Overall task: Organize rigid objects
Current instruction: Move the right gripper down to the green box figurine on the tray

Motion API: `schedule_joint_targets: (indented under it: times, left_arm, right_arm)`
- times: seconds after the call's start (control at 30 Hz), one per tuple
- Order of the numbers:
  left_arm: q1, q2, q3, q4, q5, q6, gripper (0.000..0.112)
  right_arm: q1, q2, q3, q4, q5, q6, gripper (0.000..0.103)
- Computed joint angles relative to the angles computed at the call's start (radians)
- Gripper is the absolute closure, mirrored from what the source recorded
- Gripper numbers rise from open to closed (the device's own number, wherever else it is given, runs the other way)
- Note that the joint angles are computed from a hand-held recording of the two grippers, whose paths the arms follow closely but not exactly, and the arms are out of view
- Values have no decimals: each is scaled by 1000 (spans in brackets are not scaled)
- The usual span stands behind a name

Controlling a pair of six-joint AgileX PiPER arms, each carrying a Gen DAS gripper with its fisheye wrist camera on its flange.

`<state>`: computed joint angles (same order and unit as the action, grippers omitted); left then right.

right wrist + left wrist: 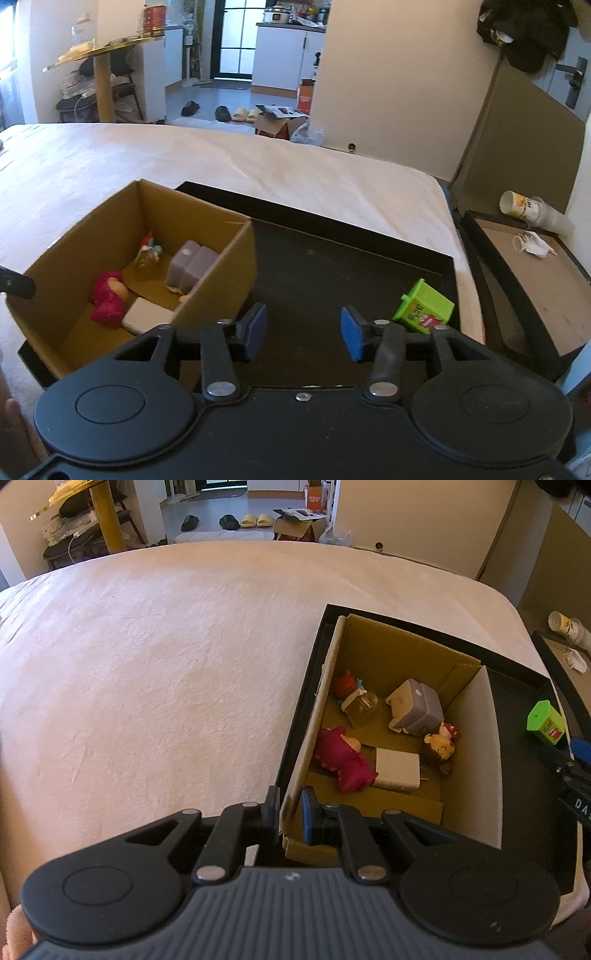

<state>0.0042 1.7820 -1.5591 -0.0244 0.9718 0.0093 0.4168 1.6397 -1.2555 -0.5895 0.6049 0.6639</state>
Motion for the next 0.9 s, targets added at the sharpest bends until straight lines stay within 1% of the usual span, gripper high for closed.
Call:
schedule_joint_targets:
  times: [0.03, 0.07, 0.3, 0.53, 0.83, 0.9]
  left_arm:
    - [-2, 1, -1, 6, 1, -3, 101]
    - [-4, 2, -1, 11, 2, -7, 101]
    - [-28, 17, -14, 57, 15, -40, 101]
    - [-50, 33, -27, 95, 24, -69, 101]
    - [-71, 54, -48, 135, 40, -103, 101]
    - [-72, 56, -51, 138, 43, -105, 101]
  right_arm:
    - [-6, -2, 7, -15, -5, 13, 50]
    - [-14, -3, 15, -23, -12, 15, 49]
    - [-87, 11, 43, -17, -45, -44, 49]
    - [-146, 63, 58, -171, -63, -9, 48]
    - [-205, 124, 48, -238, -79, -45, 48]
    - [-214, 141, 39, -242, -85, -72, 47]
